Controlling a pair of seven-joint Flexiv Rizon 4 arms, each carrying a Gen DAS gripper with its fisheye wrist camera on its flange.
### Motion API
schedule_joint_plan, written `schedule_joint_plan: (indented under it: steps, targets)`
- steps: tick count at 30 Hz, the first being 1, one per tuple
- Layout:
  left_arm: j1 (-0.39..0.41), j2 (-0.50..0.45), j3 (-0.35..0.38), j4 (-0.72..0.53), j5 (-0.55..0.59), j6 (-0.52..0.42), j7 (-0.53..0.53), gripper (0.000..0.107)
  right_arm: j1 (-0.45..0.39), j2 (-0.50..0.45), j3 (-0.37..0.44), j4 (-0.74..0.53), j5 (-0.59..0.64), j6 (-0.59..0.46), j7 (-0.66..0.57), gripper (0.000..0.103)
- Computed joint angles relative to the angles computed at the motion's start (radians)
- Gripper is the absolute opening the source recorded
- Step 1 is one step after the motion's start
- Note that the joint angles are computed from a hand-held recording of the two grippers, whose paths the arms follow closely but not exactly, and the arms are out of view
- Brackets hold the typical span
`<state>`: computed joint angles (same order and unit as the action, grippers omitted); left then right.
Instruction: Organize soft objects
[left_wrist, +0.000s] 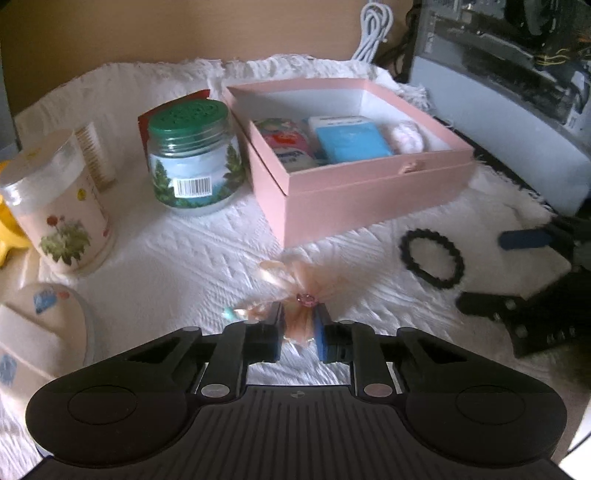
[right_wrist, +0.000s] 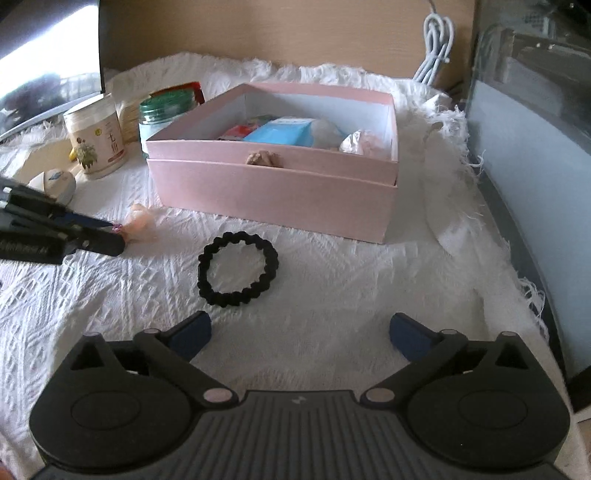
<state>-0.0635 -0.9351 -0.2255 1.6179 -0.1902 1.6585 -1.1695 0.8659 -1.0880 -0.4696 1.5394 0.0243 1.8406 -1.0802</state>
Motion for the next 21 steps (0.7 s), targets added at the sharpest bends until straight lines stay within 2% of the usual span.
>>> schedule_joint_plan:
  steps: [1, 3, 5, 8, 13, 15, 17, 20, 21]
  targets:
    - [0.006, 0.005, -0.007, 0.015, 0.006, 0.014, 0.001, 0.018, 0.019, -0.001, -0.022, 0.008, 0.016, 0.020, 0.003, 0.093]
    - [0.036, 0.016, -0.044, 0.053, 0.018, 0.037, 0.004, 0.017, 0.062, -0.018, -0.071, 0.016, 0.063, 0.081, -0.007, 0.093]
    - [0.070, 0.025, -0.084, 0.087, 0.031, 0.051, 0.005, 0.015, 0.069, -0.021, -0.070, 0.004, 0.082, 0.100, -0.040, 0.092]
    - [0.105, 0.033, -0.126, 0.125, 0.048, 0.065, 0.003, 0.014, 0.058, -0.031, -0.051, -0.051, 0.075, 0.049, -0.069, 0.083]
    - [0.161, 0.039, -0.187, 0.172, 0.083, 0.092, -0.004, 0.014, -0.018, -0.040, 0.030, -0.142, -0.010, -0.059, -0.034, 0.079]
    - [0.171, 0.042, -0.195, 0.183, 0.096, 0.106, -0.009, 0.014, -0.027, -0.042, 0.034, -0.150, -0.031, -0.076, 0.000, 0.070]
    - [0.175, 0.043, -0.199, 0.187, 0.104, 0.117, -0.020, 0.014, -0.009, -0.043, 0.005, -0.131, -0.039, -0.058, 0.025, 0.037]
    - [0.181, 0.038, -0.206, 0.185, 0.116, 0.130, -0.034, 0.013, 0.006, -0.019, -0.003, -0.087, -0.058, -0.038, 0.023, 0.018]
    - [0.184, 0.036, -0.210, 0.183, 0.121, 0.134, -0.038, 0.013, 0.016, -0.014, -0.014, -0.071, -0.059, -0.024, 0.016, 0.016]
